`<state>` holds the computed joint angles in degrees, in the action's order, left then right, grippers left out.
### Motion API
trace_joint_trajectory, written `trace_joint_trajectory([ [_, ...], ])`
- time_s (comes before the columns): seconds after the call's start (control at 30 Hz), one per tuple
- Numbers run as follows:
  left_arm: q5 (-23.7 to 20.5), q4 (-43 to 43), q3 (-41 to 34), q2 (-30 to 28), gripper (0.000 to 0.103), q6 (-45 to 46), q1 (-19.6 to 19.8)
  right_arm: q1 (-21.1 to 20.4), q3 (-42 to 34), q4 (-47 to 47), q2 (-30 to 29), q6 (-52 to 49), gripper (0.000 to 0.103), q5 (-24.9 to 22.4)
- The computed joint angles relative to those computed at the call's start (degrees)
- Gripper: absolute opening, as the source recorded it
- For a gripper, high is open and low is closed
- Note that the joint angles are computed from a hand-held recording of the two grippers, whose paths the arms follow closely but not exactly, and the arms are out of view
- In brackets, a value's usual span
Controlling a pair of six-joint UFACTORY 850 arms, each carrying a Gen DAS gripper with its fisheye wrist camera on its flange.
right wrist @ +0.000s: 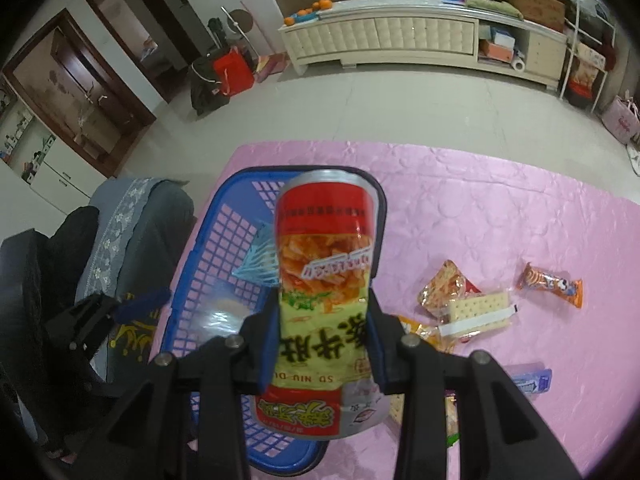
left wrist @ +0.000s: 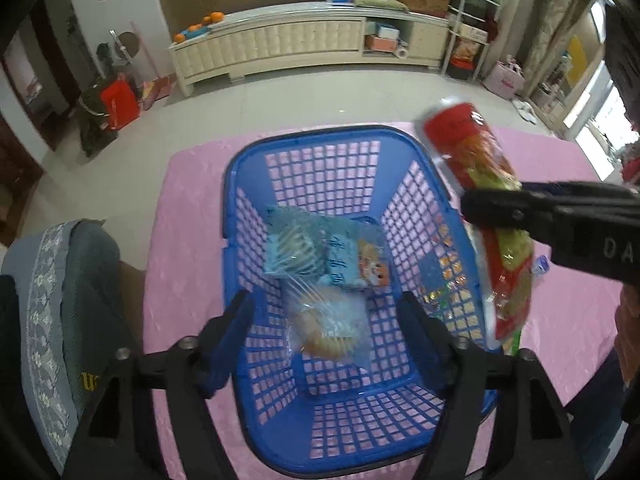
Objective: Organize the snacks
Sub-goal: 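Open the left tool to drop the cookie bag while the right tool holds the can, then open the right tool to drop the snack can into the blue basket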
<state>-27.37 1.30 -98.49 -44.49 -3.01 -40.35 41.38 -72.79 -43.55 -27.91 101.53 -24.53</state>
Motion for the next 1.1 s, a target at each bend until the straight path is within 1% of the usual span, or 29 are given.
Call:
trace_joint_trajectory([
  [0.17, 1.86, -1.76, 2.7, 2.35, 0.076, 1.12, 0.61, 0.6, 0.61, -0.71, 1.19, 1.14, 0.042, -0.75],
  [0.33, 3.93, -1.44, 5.63, 4.88, 0.076, 1.27, 0.76, 1.62, -1.1, -0.02, 0.87, -0.39, 0.042, -2.43],
  [0.47, 4.7, -2.08, 6.47, 5.84, 0.077, 2.52, 1.34, 1.97, -3.63, 2.2, -0.36, -3.53, 0.043, -2.99],
  [0.57, 5.22, -0.29, 6.77, 5.92, 0.078, 1.01, 1.74, 1.96, -6.44, 5.31, -2.27, -8.03, 0.043, -4.46],
  [0.73, 4.98, -1.56, 6.08, 4.84, 0.078, 1.75, 3.12, 1.14, -11.07, 10.99, -5.9, -13.9, 0.043, -5.72],
  [0.77, 5.05, -0.69, 5.94, 4.62, 0.078, 1.0, 3.23, 0.88, -12.34, 12.04, -6.97, -14.45, 0.043, -6.95],
  [0.83, 5.1, 1.08, 5.41, 3.94, 0.078, -0.52, 3.5, 0.29, -13.5, 14.09, -8.09, -16.04, 0.043, -7.16],
  [1.0, 4.79, -1.18, 3.28, 1.87, 0.078, 1.16, 4.3, -1.39, -16.0, 19.26, -11.07, -19.76, 0.043, -6.97],
  [1.1, 4.47, -4.55, 1.76, 0.52, 0.078, 3.6, 4.79, -1.92, -17.32, 20.76, -12.39, -21.59, 0.043, -7.87],
])
